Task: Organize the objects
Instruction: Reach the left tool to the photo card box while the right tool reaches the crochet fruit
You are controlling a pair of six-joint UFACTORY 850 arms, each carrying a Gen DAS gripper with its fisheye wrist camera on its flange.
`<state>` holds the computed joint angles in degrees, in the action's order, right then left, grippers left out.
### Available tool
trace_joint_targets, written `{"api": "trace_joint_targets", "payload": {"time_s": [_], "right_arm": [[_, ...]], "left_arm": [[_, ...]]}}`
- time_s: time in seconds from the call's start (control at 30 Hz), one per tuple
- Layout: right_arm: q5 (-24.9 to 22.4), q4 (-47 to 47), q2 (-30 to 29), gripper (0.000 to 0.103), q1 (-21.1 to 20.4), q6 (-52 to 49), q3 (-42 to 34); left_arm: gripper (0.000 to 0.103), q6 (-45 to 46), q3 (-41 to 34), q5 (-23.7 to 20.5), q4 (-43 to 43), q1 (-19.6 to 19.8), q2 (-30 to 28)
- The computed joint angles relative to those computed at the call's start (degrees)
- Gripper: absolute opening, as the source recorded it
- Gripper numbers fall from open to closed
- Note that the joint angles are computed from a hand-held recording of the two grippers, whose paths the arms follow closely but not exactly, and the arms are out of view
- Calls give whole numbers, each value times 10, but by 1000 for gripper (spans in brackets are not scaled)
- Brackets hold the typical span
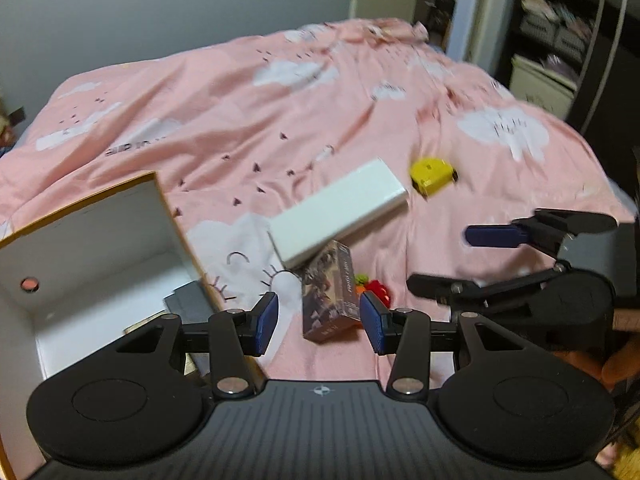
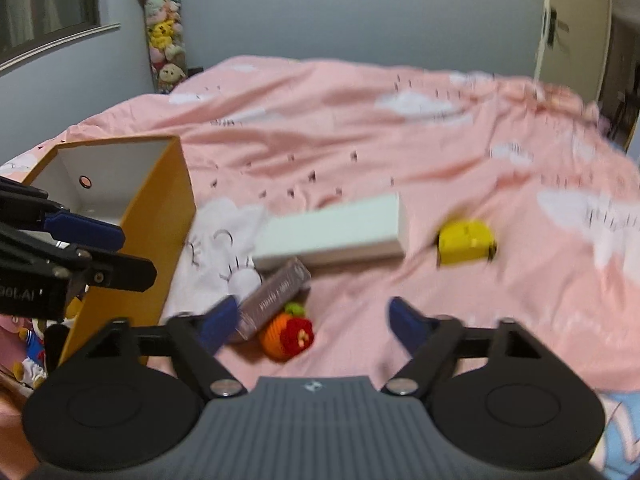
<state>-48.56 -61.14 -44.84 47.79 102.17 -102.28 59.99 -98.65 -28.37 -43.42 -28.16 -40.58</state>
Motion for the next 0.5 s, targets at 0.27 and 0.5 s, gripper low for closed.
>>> {"api": "trace_joint_targets", "payload": {"time_s": [0.27, 0.5], "right_arm": [[13, 24, 8, 38, -16, 22, 34], [39, -7, 15, 30, -27, 52, 62]], "left_arm": [[52, -115, -100, -53, 145, -32, -67], [49, -247, -237, -119, 271, -59, -166]]}}
